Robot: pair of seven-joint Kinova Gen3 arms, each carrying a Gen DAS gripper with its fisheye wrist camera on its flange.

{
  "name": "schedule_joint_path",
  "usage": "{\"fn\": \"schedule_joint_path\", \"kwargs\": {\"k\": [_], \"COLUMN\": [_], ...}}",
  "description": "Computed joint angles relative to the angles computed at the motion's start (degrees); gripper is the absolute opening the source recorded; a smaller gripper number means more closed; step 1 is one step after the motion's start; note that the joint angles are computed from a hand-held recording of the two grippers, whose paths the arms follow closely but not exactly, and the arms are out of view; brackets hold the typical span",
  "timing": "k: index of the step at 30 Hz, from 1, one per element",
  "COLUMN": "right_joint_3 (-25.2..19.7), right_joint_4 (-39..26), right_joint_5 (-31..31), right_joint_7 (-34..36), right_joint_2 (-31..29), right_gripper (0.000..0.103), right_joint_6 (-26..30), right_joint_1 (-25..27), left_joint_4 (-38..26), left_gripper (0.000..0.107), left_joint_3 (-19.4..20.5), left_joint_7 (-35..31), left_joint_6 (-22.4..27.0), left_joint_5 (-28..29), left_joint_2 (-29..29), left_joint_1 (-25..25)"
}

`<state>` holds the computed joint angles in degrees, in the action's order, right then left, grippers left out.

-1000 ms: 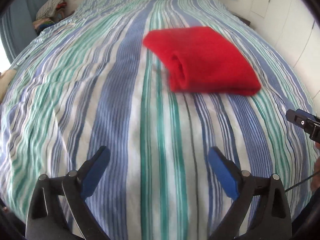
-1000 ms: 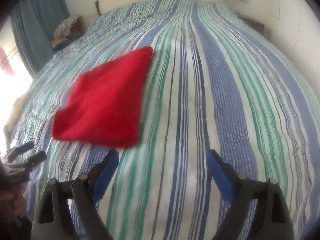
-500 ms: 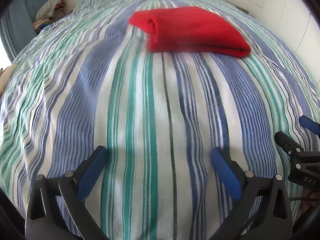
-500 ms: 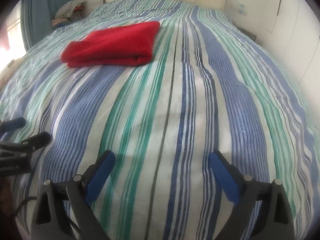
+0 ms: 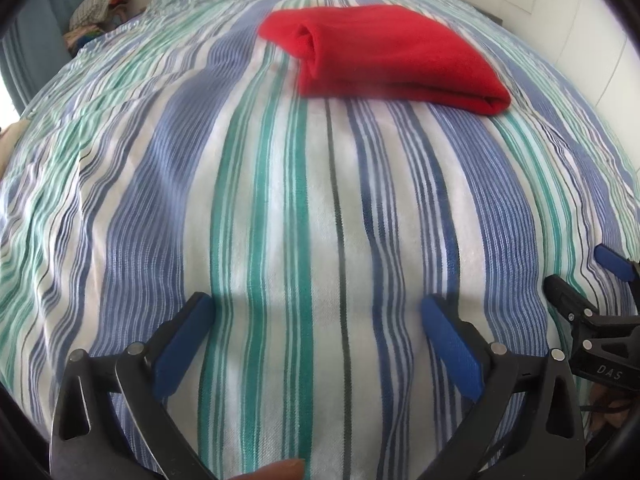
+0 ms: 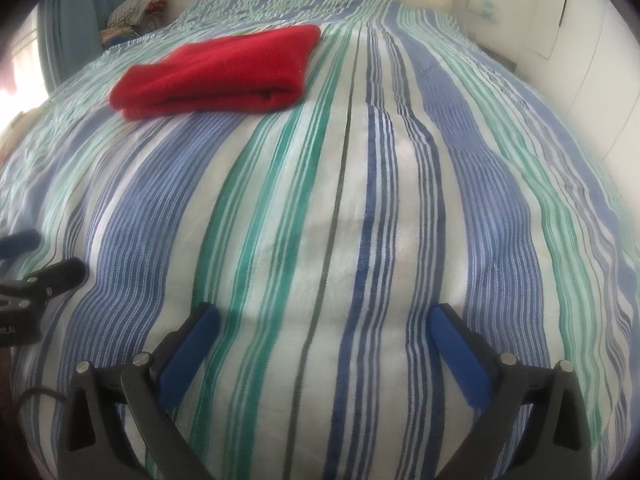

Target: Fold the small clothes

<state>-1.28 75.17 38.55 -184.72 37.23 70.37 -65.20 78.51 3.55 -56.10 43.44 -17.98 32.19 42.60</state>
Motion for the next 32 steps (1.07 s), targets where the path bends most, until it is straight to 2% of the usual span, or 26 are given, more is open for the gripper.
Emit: {"fn": "schedule_joint_path", "kwargs": {"k": [2,3,5,7,10,13,17,20,23,28,32], "right_joint_3": [-1.4,-3.3,-4.0,-0.7,1.9,5.1,5.2,10.0,11.2,12.1,12.3], "right_joint_4": [0.3,-0.5,-3.8,-8.8,-16.8,-24.8,-35.4,-41.6,-43.3,-43.9,-45.0], "right_joint_5": [-0.4,-0.7,-0.8,-0.9,0.5,1.2,3.3,0.9,0.1,-0.5,-0.6], "right_joint_7": [-0.5,0.7,2.1,4.1,9.7,14.6,19.3,23.5,24.6,25.1,26.2], "right_joint_2": [-0.8,-1.1,-1.7,-2.0,-1.9,-0.7,2.6,5.3,6.1,6.2,6.7], "right_gripper": [0.103,0.103,0.103,0.103,0.103,0.103,0.103,0.103,0.103,0.103,0.103], "right_joint_6": [-0.6,0.1,3.9,8.6,14.3,19.0,25.5,28.9,30.4,31.7,31.6], "right_joint_1": [1.5,3.2,3.7,0.8,-2.0,-4.7,-6.0,-7.8,-7.9,-8.2,-8.4], "left_joint_4": [-0.6,-1.6,-4.2,-5.4,-7.6,-8.6,-10.9,-11.0,-10.4,-8.1,-7.6], "left_gripper": [0.103,0.103,0.103,0.103,0.103,0.103,0.103,0.103,0.103,0.103,0.103], "left_joint_3": [1.7,1.2,-2.3,-3.1,1.2,2.1,0.7,0.0,0.9,2.9,1.9], "left_joint_7": [-1.3,-0.9,2.1,2.6,-1.5,-1.4,3.2,6.2,6.8,5.7,8.9], "left_joint_6": [0.9,2.5,7.1,9.0,9.8,9.3,12.3,14.1,14.3,11.5,12.1], "left_joint_5": [-0.7,-1.8,-5.4,-6.3,-2.3,-0.5,-7.9,-13.9,-15.3,-10.1,-13.6], "left_joint_2": [0.1,0.0,-0.8,-3.2,-7.6,-11.3,-11.9,-12.0,-12.1,-13.3,-13.4], "left_joint_1": [-1.2,-0.6,3.0,3.9,-1.1,-2.9,1.0,3.8,3.6,0.2,2.4]}}
